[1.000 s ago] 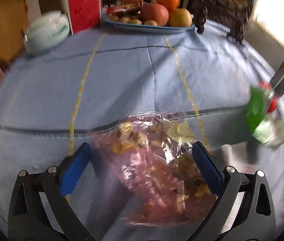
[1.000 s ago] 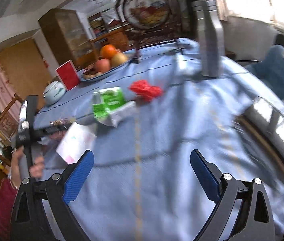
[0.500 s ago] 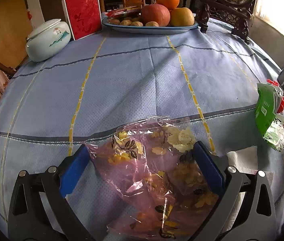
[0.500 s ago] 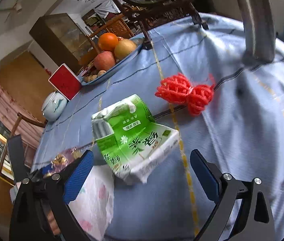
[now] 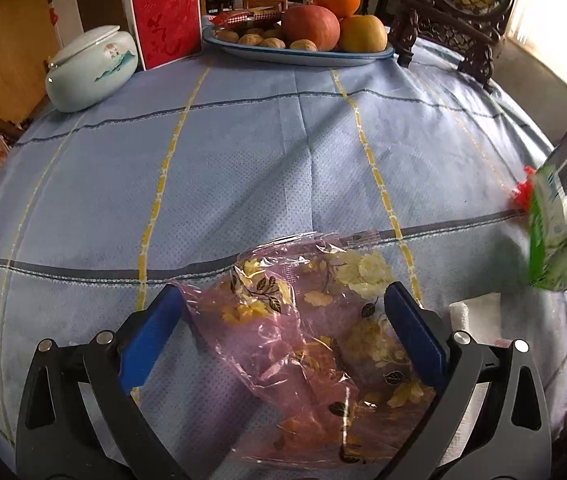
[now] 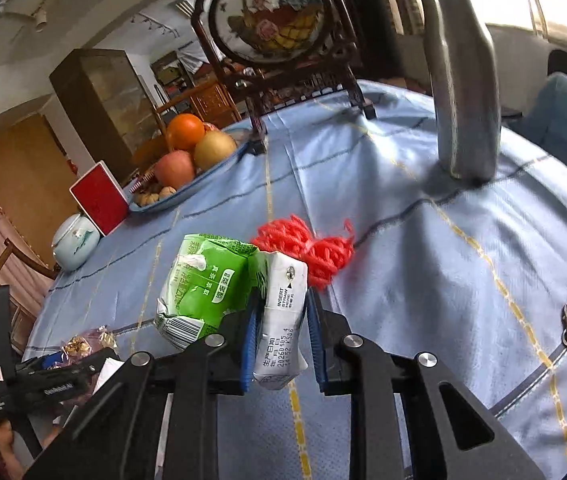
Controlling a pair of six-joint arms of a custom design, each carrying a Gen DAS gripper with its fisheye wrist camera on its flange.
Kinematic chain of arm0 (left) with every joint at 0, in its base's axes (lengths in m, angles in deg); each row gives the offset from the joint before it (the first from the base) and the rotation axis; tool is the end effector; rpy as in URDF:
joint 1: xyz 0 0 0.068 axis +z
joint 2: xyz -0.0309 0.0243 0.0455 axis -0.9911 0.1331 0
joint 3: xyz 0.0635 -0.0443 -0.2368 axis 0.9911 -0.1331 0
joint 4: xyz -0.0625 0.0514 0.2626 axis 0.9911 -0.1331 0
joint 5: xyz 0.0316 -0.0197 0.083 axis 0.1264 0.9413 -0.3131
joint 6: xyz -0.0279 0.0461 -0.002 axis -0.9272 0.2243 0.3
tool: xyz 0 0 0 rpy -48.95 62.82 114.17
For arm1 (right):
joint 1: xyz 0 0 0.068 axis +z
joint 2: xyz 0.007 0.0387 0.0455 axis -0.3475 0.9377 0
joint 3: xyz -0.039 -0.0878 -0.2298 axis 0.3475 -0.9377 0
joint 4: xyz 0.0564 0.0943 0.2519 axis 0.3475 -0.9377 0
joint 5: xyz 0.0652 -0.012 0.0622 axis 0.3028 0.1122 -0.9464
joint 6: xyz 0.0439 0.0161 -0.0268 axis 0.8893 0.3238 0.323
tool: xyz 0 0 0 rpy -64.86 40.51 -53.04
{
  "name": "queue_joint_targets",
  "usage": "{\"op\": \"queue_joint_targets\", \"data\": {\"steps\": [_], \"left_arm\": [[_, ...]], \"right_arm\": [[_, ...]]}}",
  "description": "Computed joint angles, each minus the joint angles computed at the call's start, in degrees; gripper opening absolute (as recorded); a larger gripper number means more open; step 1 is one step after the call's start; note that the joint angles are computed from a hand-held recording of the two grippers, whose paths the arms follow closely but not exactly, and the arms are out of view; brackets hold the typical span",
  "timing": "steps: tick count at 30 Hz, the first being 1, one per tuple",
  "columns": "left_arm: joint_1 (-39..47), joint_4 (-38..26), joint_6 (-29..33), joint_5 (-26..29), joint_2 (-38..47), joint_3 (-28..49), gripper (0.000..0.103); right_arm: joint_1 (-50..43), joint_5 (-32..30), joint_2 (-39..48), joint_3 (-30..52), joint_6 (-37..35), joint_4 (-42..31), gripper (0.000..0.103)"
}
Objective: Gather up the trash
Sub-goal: 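Grasp the pink snack bag with the left gripper while the right gripper grasps the green milk carton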
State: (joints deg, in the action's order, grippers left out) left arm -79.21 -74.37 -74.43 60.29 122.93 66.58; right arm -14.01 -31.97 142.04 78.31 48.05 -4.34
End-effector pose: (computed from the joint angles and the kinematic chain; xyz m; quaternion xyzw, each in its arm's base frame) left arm 0.1383 0.0145 0.2887 -0.2567 0.9242 0.0433 0.2793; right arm 0.2598 0.0476 0.2917 -0.1345 0.8968 0.2774 0.3174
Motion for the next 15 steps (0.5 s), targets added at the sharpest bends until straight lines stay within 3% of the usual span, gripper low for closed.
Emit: {"op": "queue_joint_targets", "data": {"steps": [2,3,5,6,10,11,12,13,15], "left_arm": [[1.2,0.1,0.6,0.7,-0.7,0.1,0.08],[1.4,0.1,1.1,0.6,-0.9,0.3,0.074],[3.2,0.2,2.4,2.4,-1.4,0.7,0.046],[4.8,0.3,3.3,4.8,-1.9,0.8,0.044],[11.3,0.3,6.2,13.5,-3.9,1.6,0.031],[11.9,0.3,6.3,14.2,-4.4,1.9,0.029],[13.4,0.2,7.0,15.9,-5.2,2.3,0.029],[14.7,0.2,7.6,17.3,-5.8,2.7,0.029],[15.9,0.1,8.5,18.4,-6.2,3.2,0.029]], "right_arm": [[0.3,-0.7,1.1,0.6,-0.2,-1.0,0.033],[0.3,-0.7,1.3,0.6,-0.3,-1.3,0.043],[0.9,0.1,1.6,0.5,-0.1,-1.2,0.057],[1.2,0.7,1.4,0.4,0.2,-1.0,0.065],[1.5,1.0,2.6,0.5,0.5,-1.6,0.066],[1.5,0.8,2.9,0.5,0.5,-1.7,0.06],[1.4,0.3,3.4,0.7,0.2,-1.9,0.034],[1.0,-1.2,3.5,0.5,0.0,-1.7,0.022],[0.5,-2.1,2.0,-0.4,0.6,-0.3,0.018]]}}
